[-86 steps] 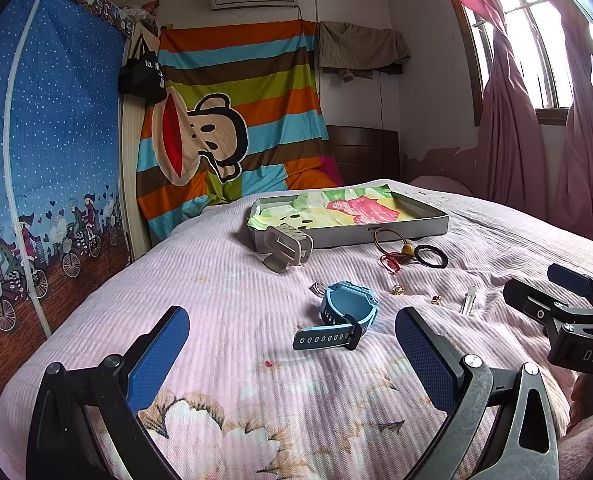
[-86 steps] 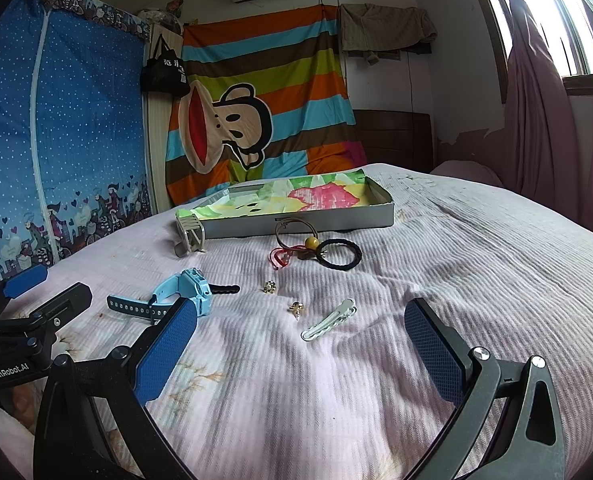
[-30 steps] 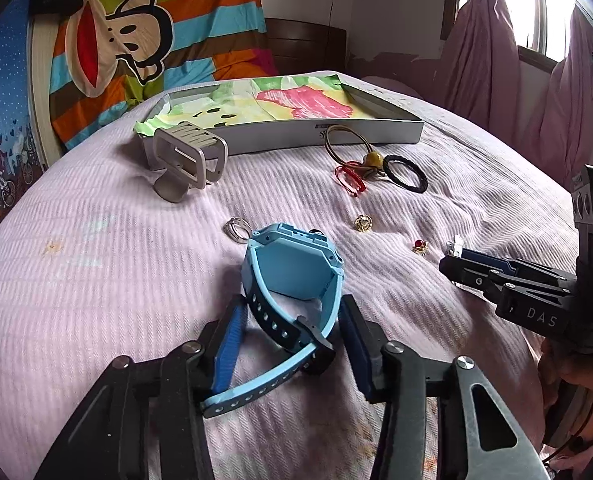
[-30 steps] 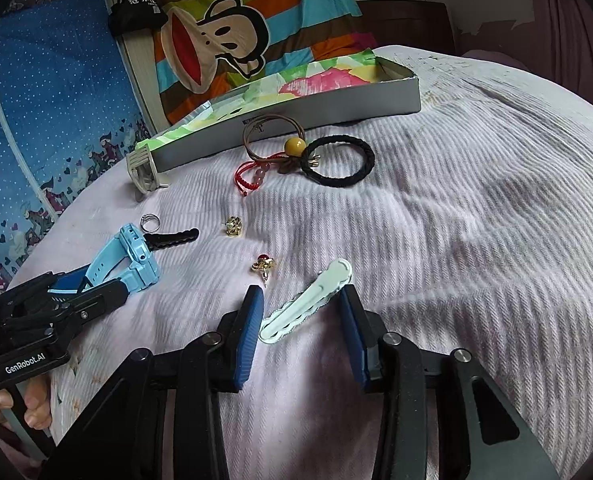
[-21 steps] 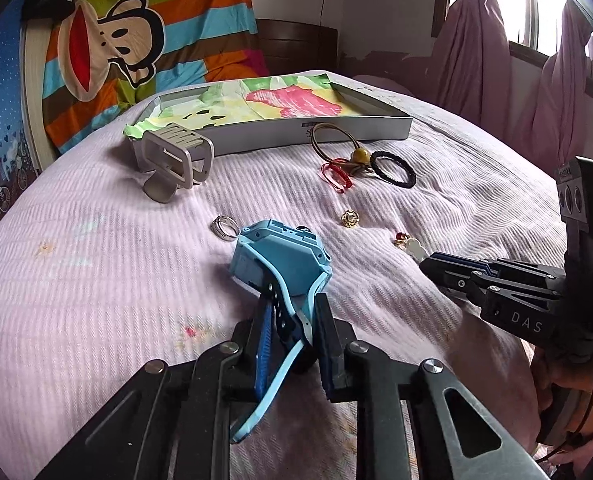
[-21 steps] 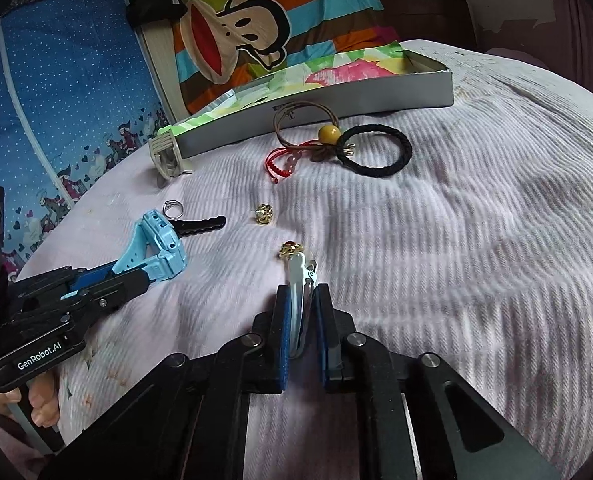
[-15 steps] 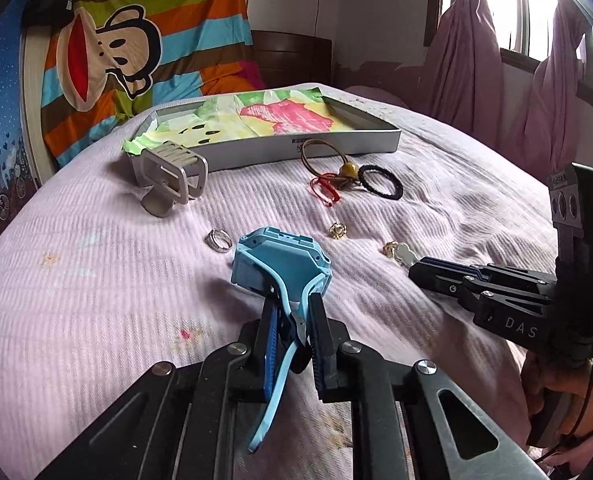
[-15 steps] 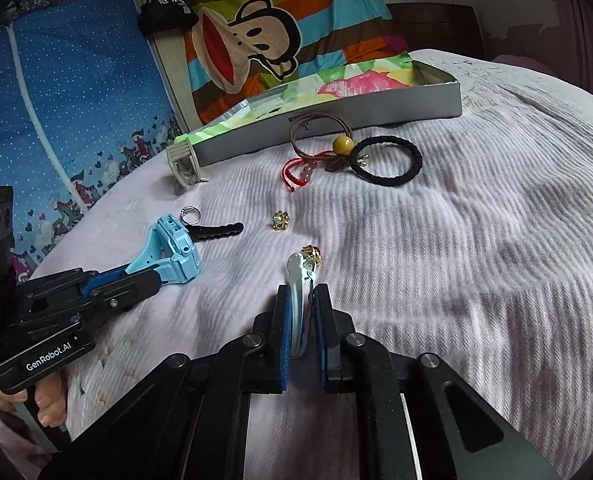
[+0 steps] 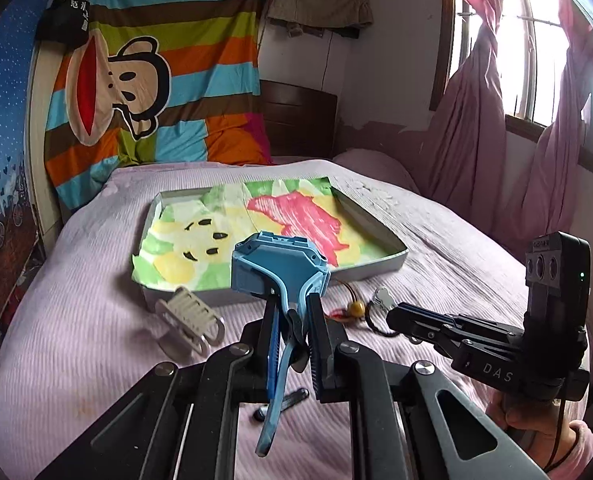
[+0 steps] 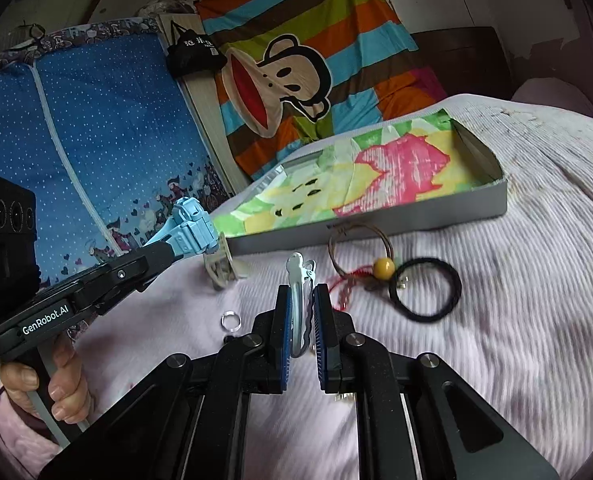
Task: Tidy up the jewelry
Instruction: 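Carry the watch with the left tool into the tray while the right tool drops the white clip there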
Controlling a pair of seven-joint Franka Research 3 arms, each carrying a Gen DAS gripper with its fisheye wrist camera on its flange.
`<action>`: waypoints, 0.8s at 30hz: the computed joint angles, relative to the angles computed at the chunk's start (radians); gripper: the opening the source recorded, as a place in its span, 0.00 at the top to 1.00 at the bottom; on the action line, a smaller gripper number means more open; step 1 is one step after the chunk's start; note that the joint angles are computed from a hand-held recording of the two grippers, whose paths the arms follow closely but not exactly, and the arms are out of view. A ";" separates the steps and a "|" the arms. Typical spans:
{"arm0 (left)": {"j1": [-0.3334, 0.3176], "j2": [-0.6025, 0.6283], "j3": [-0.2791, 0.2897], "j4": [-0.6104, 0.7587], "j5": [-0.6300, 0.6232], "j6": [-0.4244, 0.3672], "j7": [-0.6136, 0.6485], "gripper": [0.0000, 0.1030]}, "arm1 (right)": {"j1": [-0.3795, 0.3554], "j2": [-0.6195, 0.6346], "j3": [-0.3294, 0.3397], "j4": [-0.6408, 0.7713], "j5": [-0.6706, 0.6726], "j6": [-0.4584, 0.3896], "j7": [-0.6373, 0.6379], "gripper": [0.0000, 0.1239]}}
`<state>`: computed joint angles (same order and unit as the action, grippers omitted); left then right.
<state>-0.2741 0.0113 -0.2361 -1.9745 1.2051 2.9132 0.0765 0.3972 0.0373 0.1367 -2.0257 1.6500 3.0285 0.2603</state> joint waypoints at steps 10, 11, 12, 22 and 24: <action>0.027 0.161 0.040 0.171 -0.395 -0.020 0.349 0.88 | 0.049 0.237 -0.100 0.315 -0.867 -0.071 0.741 0.92; 0.025 0.174 0.045 0.184 -0.430 -0.030 0.379 0.88 | 0.070 0.269 -0.130 0.356 -0.955 -0.096 0.821 0.92; 0.023 0.188 0.049 0.198 -0.463 -0.042 0.409 0.88 | 0.090 0.301 -0.156 0.394 -1.031 -0.117 0.885 0.92; 0.036 0.287 0.036 0.306 -0.806 -0.199 0.679 0.88 | 0.078 0.487 -0.173 0.621 -1.319 -0.313 1.166 0.92; 0.039 0.292 0.033 0.304 -0.846 -0.207 0.706 0.87 | 0.054 0.514 -0.150 0.664 -1.342 -0.363 1.189 0.92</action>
<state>-0.2351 0.3033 -0.2030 -1.6702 0.3590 2.7066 0.7825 0.4514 0.5508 -0.0136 -1.3620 0.3082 2.6652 1.4493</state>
